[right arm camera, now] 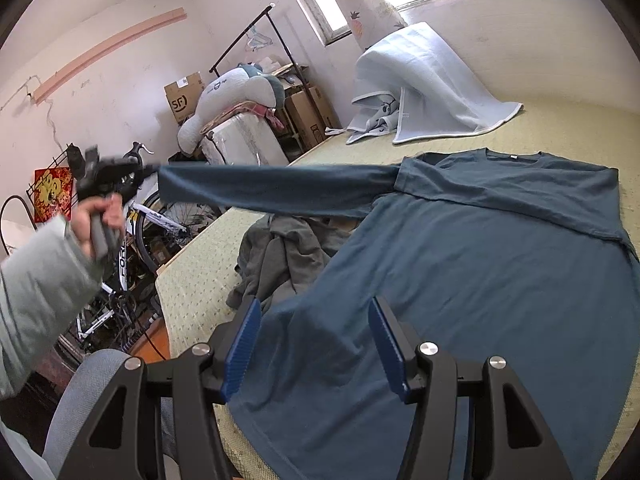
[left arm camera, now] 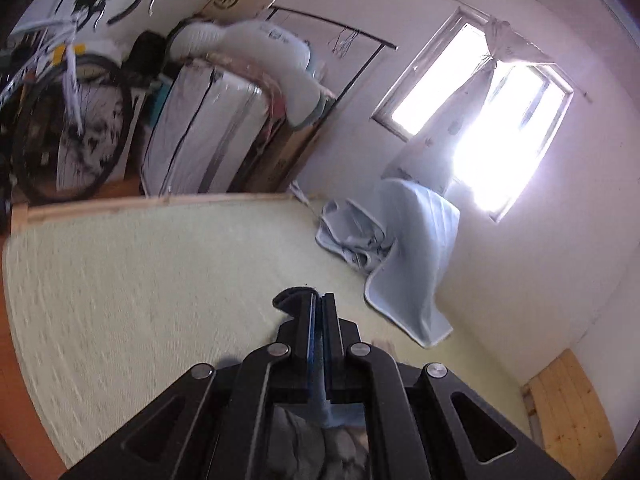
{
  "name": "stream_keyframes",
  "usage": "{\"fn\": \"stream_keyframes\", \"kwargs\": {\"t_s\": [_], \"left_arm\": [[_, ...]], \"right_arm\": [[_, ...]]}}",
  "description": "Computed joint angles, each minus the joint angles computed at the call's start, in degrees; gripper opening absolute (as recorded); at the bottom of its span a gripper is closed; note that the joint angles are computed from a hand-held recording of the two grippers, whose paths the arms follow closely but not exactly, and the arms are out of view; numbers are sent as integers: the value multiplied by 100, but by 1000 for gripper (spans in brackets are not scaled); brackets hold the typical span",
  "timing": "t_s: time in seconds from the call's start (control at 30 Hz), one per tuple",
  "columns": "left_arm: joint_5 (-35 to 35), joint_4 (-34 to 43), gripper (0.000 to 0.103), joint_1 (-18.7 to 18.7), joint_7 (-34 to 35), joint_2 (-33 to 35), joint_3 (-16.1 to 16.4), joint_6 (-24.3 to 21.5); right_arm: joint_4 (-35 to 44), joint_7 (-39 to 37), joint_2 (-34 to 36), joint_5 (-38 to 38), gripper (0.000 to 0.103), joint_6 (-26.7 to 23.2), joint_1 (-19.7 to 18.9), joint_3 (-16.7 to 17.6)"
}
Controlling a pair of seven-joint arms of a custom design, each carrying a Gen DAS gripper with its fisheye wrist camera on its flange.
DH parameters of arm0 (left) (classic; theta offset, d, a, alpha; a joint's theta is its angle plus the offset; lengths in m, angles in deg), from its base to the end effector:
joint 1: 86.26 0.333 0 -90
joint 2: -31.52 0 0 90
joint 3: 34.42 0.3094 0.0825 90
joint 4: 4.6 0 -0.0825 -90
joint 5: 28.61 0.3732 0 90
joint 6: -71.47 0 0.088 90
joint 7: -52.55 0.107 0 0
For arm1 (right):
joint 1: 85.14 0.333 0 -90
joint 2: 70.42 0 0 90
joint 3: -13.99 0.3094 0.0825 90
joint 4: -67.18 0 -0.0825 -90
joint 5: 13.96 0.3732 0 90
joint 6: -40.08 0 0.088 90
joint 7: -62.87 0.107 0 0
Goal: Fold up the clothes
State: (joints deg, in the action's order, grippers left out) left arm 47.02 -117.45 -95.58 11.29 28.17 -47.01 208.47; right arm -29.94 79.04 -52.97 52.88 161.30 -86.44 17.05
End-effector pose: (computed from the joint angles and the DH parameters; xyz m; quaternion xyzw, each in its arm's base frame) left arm 0.5343 -0.2087 0.5510 -0.8101 0.2043 -0.4286 0.3439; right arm 0.6551 0.0588 0.4534 -0.7900 0.3609 0.0303 0.4947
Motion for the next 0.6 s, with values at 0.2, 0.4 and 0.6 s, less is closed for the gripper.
{"fn": "stream_keyframes", "kwargs": {"t_s": [0.2, 0.4, 0.6], "left_arm": [[-251, 605, 1, 175, 561, 300, 222, -140], [-380, 1246, 1, 250, 986, 654, 371, -282], [-481, 2452, 1, 47, 1767, 1333, 501, -318]], "right_arm": [[16, 11, 33, -32, 60, 46, 19, 4], [54, 60, 73, -57, 59, 72, 21, 21], [103, 94, 114, -61, 60, 55, 6, 36]]}}
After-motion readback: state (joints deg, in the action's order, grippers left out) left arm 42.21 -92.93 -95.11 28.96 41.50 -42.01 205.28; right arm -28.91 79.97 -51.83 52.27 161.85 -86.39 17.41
